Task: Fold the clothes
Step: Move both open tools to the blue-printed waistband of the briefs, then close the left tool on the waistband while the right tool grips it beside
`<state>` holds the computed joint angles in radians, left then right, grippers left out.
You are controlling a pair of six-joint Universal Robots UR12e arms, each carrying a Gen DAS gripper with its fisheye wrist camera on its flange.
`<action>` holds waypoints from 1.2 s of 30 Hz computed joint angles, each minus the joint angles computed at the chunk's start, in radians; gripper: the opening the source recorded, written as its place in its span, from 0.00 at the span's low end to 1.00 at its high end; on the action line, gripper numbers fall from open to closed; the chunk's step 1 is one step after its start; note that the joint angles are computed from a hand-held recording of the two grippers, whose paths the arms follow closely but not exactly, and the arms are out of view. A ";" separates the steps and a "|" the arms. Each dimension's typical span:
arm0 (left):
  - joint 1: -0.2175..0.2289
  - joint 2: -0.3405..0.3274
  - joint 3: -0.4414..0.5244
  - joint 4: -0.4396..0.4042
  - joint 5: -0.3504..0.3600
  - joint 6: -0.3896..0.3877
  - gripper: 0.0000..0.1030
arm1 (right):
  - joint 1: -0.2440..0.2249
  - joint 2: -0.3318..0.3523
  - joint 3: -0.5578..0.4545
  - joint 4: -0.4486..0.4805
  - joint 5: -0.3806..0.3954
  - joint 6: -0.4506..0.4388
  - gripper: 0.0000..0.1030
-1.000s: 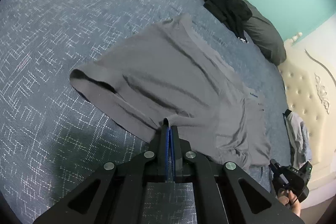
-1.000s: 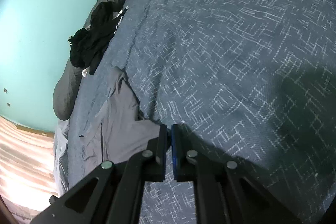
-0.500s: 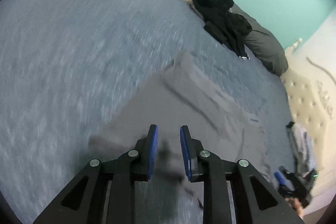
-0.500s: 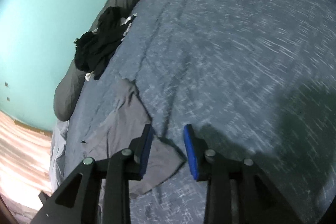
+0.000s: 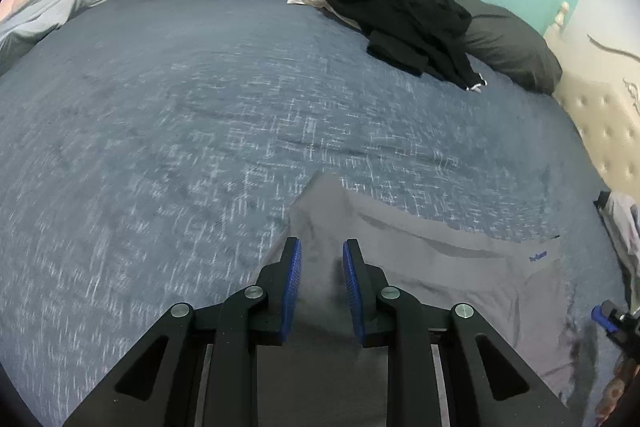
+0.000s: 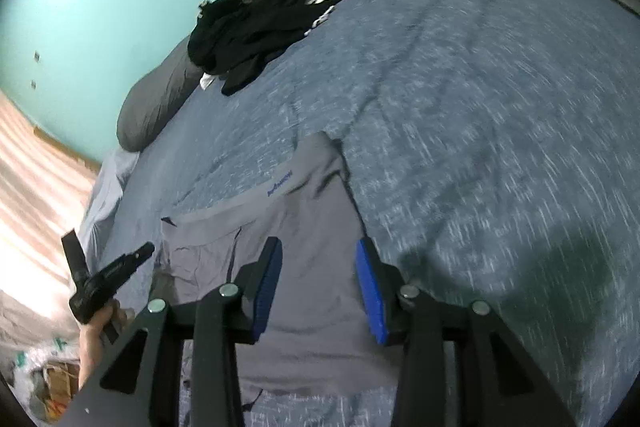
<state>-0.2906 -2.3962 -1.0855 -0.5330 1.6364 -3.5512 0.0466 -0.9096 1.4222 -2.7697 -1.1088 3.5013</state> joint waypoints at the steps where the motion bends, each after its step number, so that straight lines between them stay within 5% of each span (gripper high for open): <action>1: -0.001 -0.006 0.010 -0.006 0.008 0.011 0.23 | 0.003 0.007 -0.017 0.015 -0.012 -0.012 0.38; 16: 0.010 -0.056 0.093 -0.051 0.005 0.064 0.23 | 0.025 0.130 -0.274 0.296 -0.101 -0.183 0.41; 24: 0.006 -0.075 0.123 -0.067 -0.024 0.105 0.27 | 0.028 0.159 -0.311 0.327 -0.085 -0.175 0.41; 25: 0.004 -0.076 0.124 -0.071 -0.018 0.113 0.27 | 0.028 0.160 -0.313 0.330 -0.086 -0.180 0.41; 27: 0.003 -0.077 0.125 -0.071 -0.009 0.121 0.06 | 0.029 0.162 -0.316 0.334 -0.087 -0.189 0.41; 36: 0.002 -0.068 0.110 -0.017 0.008 0.113 0.04 | 0.034 0.191 -0.368 0.340 -0.083 -0.258 0.41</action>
<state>-0.2884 -2.4642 -0.9752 -0.5498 1.6442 -3.4379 0.0806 -0.7190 1.0543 -2.4298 -1.1921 3.2431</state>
